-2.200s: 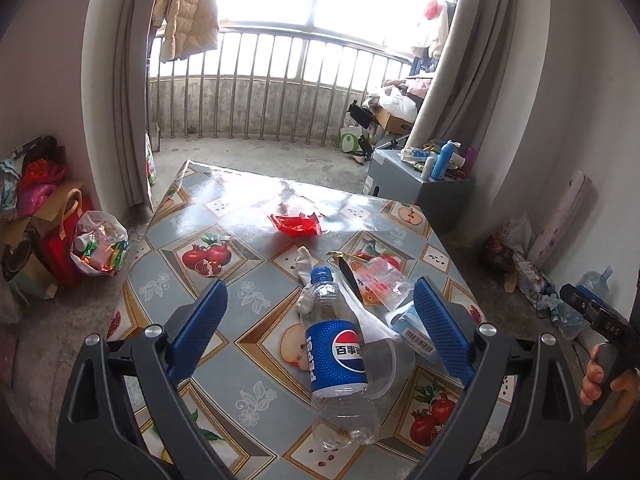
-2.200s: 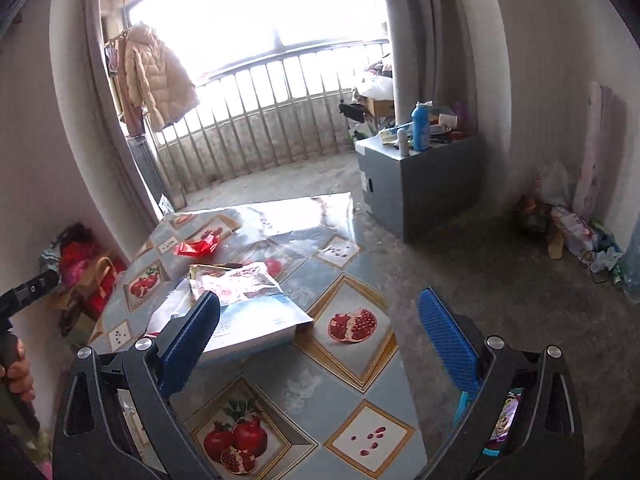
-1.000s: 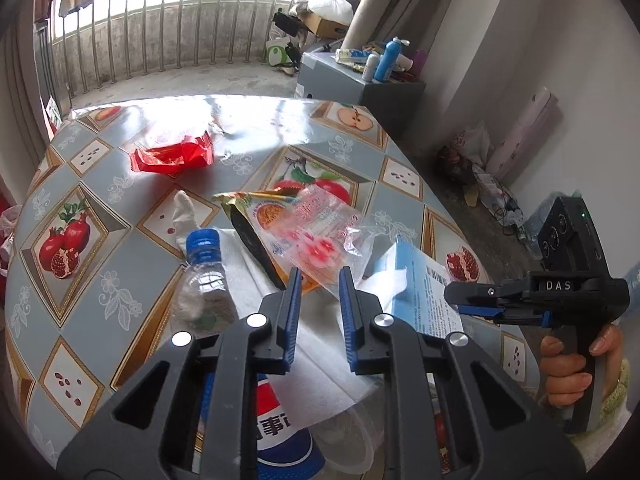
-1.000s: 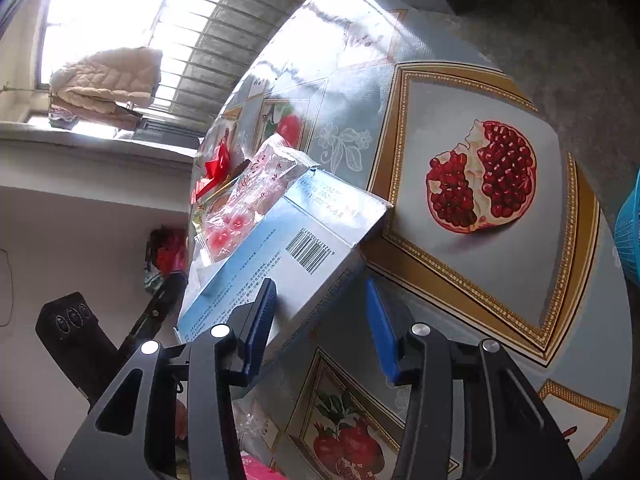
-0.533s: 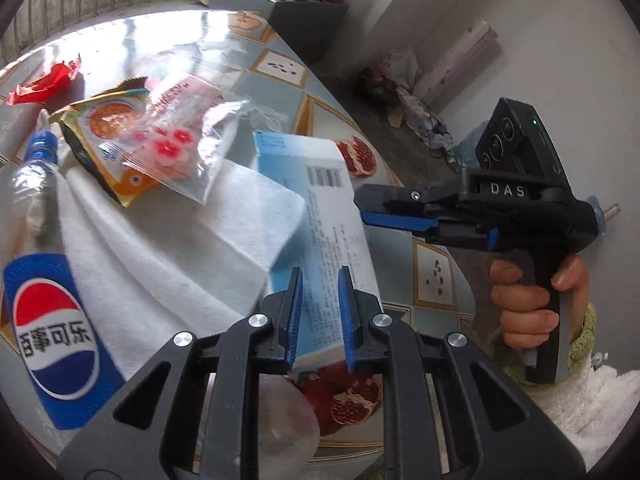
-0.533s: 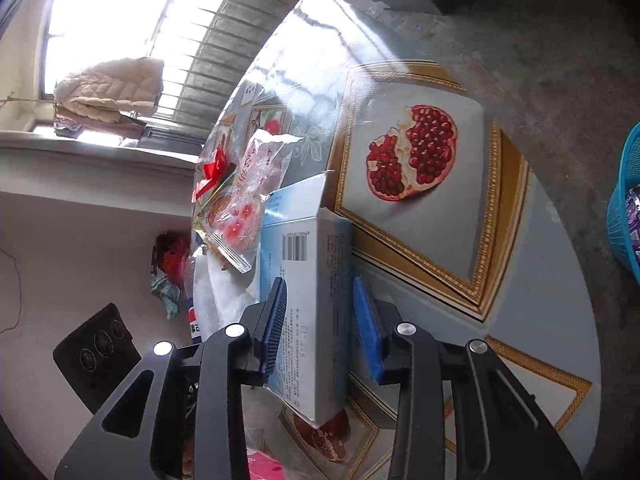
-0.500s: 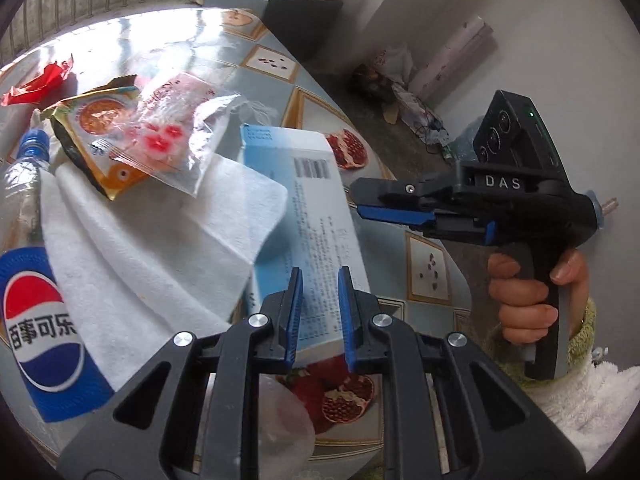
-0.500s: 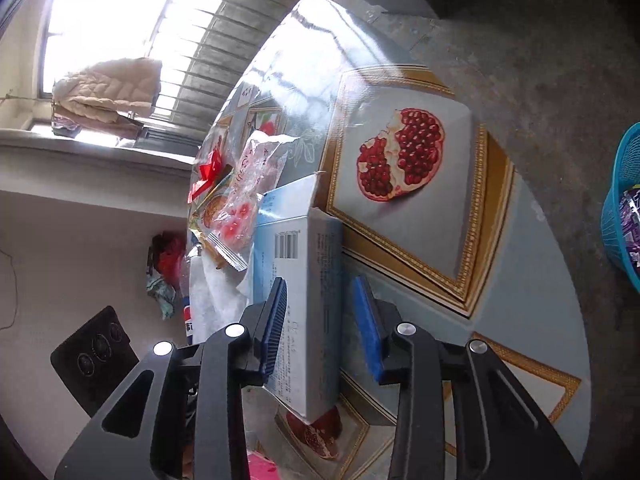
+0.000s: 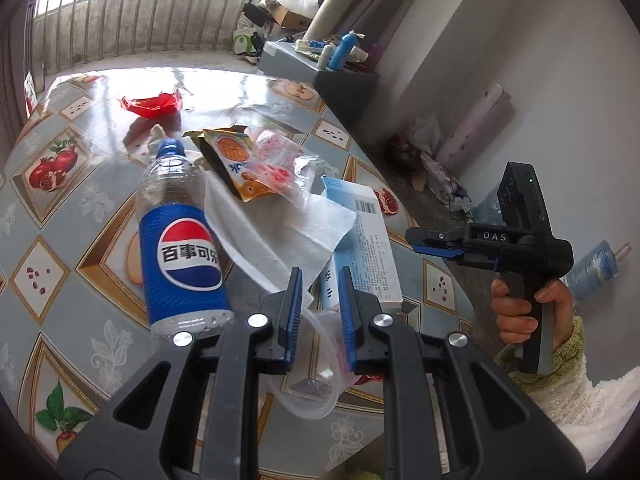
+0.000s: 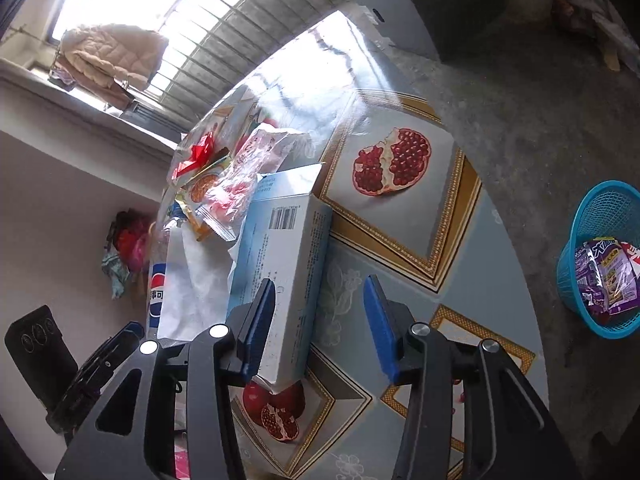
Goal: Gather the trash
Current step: 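Close right tool on white-blue medicine box while left tool grasps clear plastic cup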
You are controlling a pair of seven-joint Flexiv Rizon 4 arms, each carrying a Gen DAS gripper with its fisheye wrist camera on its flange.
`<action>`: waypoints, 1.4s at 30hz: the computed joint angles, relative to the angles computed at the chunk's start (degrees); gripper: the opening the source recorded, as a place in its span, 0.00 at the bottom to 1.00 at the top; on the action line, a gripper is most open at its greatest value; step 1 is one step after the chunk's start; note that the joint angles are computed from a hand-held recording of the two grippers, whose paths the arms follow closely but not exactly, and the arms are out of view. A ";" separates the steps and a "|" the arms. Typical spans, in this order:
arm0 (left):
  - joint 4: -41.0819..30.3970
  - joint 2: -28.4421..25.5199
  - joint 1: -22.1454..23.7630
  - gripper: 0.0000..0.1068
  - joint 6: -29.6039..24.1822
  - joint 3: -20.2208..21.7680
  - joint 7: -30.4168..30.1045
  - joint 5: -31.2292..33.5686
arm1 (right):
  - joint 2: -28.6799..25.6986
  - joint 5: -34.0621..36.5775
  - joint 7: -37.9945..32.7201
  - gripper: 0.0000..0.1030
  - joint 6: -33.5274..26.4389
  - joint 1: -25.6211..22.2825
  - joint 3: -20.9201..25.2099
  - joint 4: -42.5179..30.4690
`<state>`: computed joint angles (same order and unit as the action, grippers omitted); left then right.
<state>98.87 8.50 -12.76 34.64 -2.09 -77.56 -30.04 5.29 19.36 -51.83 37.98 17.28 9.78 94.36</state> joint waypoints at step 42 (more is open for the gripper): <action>6.01 3.16 -1.49 0.11 2.36 0.37 -0.05 0.48 | -5.47 -18.43 0.58 0.83 -6.67 6.28 3.62 -4.03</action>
<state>104.88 11.66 -14.25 37.00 -1.72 -77.61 -29.56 -0.18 0.93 -51.25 31.31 23.56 13.39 90.33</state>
